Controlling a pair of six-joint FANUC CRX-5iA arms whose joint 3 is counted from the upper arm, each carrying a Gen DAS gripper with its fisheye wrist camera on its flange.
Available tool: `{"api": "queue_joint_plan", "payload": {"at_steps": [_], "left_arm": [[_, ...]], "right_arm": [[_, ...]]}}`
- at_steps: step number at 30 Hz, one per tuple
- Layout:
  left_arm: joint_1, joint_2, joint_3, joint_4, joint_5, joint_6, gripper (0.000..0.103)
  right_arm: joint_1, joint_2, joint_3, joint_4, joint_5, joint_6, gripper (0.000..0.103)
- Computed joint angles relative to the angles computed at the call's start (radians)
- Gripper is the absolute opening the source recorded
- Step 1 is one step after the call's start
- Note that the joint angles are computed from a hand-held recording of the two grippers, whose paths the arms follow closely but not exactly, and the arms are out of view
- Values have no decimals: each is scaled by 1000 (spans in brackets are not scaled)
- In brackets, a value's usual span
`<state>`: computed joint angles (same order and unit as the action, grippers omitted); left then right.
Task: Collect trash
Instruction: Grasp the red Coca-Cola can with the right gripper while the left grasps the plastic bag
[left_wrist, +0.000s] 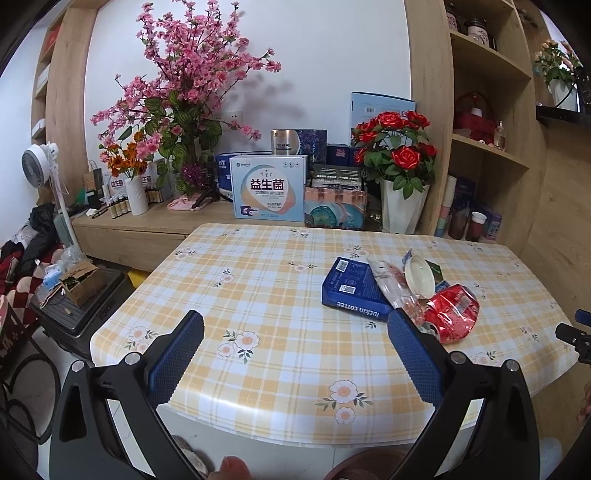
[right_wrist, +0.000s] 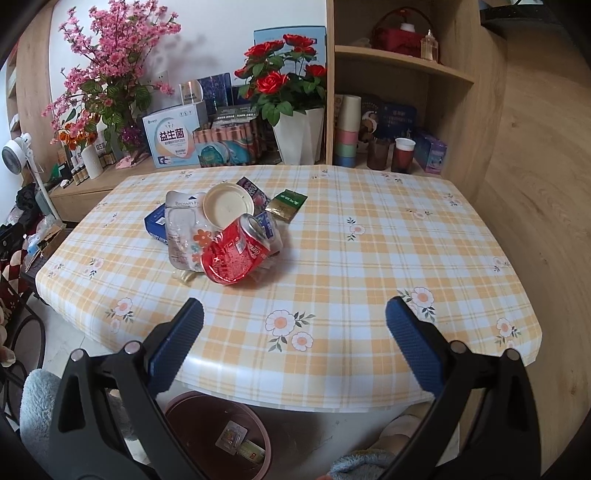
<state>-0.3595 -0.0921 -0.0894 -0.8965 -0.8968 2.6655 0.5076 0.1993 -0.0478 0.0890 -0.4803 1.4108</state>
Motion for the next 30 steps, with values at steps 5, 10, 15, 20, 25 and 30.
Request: {"api": "queue_joint_plan", "payload": {"at_steps": [5, 10, 15, 20, 25, 30], "left_arm": [[-2, 38, 22, -32, -23, 11, 97], [36, 64, 29, 5, 36, -53, 97], [74, 103, 49, 52, 77, -90, 97], [112, 165, 86, 114, 118, -160, 89], [184, 215, 96, 272, 196, -289, 70], [227, 264, 110, 376, 233, -368, 57]], "right_arm": [[-1, 51, 63, -34, -33, 50, 97], [8, 106, 122, -63, -48, 91, 97], [16, 182, 194, -103, -45, 128, 93], [5, 300, 341, -191, -112, 163, 80], [-11, 414, 493, -278, -181, 151, 68], [-8, 491, 589, -279, -217, 113, 66]]}}
